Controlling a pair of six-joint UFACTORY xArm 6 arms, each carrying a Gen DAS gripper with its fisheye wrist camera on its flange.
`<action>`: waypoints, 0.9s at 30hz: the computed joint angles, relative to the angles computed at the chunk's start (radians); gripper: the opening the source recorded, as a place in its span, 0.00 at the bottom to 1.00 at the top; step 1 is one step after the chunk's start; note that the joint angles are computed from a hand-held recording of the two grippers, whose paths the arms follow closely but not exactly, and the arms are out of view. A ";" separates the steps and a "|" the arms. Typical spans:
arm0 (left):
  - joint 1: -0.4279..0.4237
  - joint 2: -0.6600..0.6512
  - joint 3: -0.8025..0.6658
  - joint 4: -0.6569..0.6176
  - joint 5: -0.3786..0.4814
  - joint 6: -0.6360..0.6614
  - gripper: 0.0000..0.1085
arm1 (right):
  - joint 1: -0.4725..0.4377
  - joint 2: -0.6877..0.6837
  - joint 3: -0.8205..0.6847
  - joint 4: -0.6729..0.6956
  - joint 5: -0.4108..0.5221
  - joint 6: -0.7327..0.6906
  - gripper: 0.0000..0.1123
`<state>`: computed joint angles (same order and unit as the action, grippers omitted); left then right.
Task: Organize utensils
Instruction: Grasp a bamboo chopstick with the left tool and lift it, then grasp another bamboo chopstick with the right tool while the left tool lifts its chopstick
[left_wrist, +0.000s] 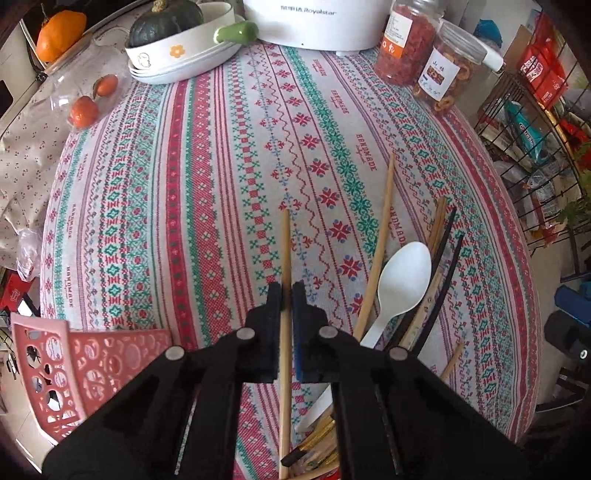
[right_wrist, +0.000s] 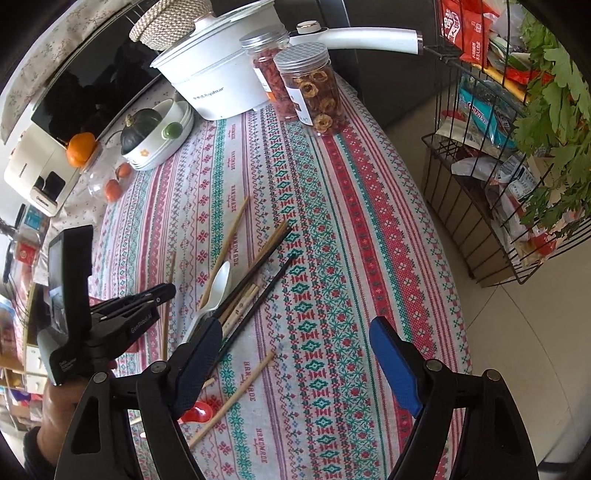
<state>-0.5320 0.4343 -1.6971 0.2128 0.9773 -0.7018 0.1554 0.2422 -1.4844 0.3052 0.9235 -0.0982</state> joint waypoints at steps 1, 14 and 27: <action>-0.005 -0.052 0.048 0.012 -0.022 -0.003 0.06 | 0.004 -0.003 0.008 -0.004 -0.002 -0.004 0.74; 0.006 -0.511 0.532 0.193 -0.346 -0.098 0.06 | 0.070 -0.009 0.098 0.007 0.025 -0.001 0.62; 0.017 -0.730 0.779 0.253 -0.489 -0.227 0.06 | 0.114 -0.018 0.165 -0.024 -0.002 0.047 0.52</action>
<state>-0.5149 -0.2954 -0.9180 0.4656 0.4882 -0.9284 0.2693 0.2238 -1.3191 0.2812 0.9219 -0.0510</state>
